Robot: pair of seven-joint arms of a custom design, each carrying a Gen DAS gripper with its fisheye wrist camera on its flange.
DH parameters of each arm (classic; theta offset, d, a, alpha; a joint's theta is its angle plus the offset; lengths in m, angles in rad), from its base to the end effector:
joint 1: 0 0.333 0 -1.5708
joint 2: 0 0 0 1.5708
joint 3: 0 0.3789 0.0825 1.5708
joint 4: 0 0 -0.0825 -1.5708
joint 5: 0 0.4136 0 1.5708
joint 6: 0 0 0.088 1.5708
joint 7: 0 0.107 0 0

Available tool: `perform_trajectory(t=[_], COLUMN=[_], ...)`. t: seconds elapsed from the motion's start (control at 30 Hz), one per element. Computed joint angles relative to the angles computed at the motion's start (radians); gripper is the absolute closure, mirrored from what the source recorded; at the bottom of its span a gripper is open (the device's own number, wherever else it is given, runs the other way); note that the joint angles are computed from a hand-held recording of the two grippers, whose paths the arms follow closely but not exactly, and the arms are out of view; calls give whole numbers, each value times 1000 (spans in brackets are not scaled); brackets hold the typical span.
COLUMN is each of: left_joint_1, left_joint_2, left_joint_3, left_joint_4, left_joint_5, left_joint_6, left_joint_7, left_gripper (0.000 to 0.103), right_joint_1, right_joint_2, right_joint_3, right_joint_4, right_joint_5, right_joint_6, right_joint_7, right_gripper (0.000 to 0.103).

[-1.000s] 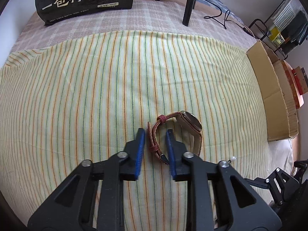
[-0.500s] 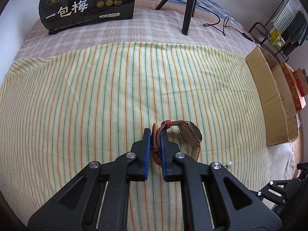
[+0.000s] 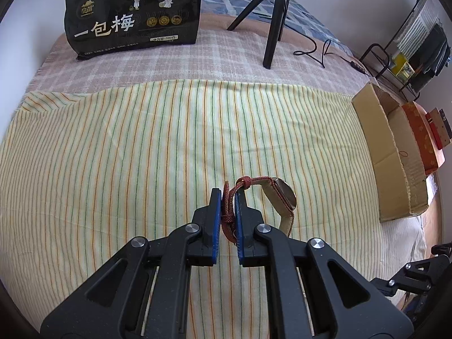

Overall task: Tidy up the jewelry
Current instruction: 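Carry the watch with the left tool while the right tool carries the pearl strand to the box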

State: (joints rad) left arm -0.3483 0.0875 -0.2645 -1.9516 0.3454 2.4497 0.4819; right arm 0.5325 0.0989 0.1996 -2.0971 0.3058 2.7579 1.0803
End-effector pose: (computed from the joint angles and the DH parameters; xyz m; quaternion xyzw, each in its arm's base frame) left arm 0.5302 -0.3663 0.5291 -0.7703 0.5915 -0.2111 0.1100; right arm 0.4817 0.4113 0.4825 -0.9127 0.2853 -0.0876 0.2792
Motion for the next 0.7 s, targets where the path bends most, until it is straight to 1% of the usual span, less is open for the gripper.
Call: perform_trajectory(t=[0.3, 0.4, 0.7], left_joint_1=[-4, -4, -7], left_joint_2=[-9, -14, -31], left_joint_3=[0, 0, -6], left_joint_4=[6, 6, 13], left_joint_5=[24, 27, 43], left_joint_6=[5, 13, 49], left_joint_7=[-19, -25, -38], left_gripper=[96, 96, 96], right_joint_1=[-10, -20, -24], right_joint_2=[-9, -24, -70], right_joint_3=[4, 9, 6], right_joint_4=[2, 2, 12], right_joint_5=[63, 137, 299], right_joint_6=[11, 15, 82], right_joint_7=[-35, -78, -185], right_gripper=[100, 100, 100])
